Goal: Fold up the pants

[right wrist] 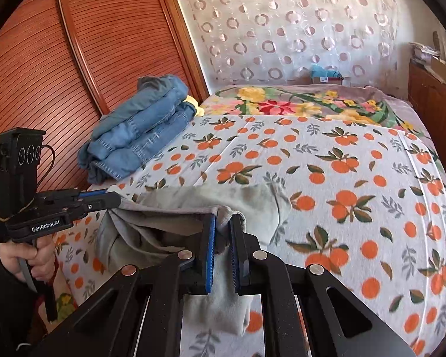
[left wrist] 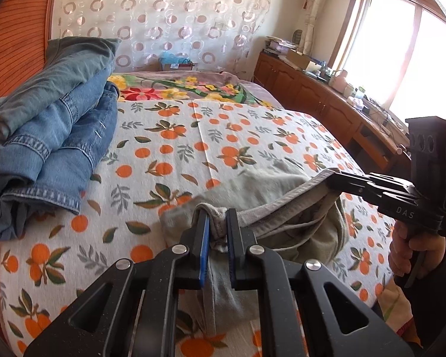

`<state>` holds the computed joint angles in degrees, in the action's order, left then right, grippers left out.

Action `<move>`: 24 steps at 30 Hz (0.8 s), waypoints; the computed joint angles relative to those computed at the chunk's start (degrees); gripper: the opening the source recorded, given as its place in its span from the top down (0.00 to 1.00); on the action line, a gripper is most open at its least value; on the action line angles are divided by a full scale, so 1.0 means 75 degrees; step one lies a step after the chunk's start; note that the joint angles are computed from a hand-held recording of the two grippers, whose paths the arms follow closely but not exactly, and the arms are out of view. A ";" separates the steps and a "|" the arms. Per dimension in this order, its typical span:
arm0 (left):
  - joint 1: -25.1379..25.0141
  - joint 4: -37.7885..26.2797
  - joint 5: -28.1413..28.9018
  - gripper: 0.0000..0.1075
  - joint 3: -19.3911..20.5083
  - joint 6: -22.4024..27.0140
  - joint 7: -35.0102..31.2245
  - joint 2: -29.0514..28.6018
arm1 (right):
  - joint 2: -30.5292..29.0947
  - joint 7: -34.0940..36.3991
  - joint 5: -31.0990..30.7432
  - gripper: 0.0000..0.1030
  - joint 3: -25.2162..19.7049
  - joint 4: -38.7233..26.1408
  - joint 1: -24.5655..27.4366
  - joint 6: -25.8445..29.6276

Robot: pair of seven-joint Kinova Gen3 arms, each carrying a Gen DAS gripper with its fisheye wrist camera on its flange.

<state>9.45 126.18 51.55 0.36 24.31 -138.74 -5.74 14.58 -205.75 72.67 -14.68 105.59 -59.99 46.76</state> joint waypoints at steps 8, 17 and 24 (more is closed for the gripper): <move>-0.0153 -0.0383 -0.0243 0.89 0.0198 -0.0219 0.0364 0.0473 | 0.0210 0.0014 0.0158 0.91 0.0260 -0.0150 0.0401 -0.0517; -0.0403 -0.0460 -0.0394 0.82 0.0303 -0.0139 0.0645 0.0462 | 0.0544 0.0693 -0.0074 0.77 0.0434 -0.0630 0.0059 0.0275; -0.0182 -0.0182 -0.0811 0.71 0.0050 -0.0125 0.0908 -0.0080 | 0.0262 0.0213 0.0322 0.66 0.0251 -0.0212 -0.0144 0.0538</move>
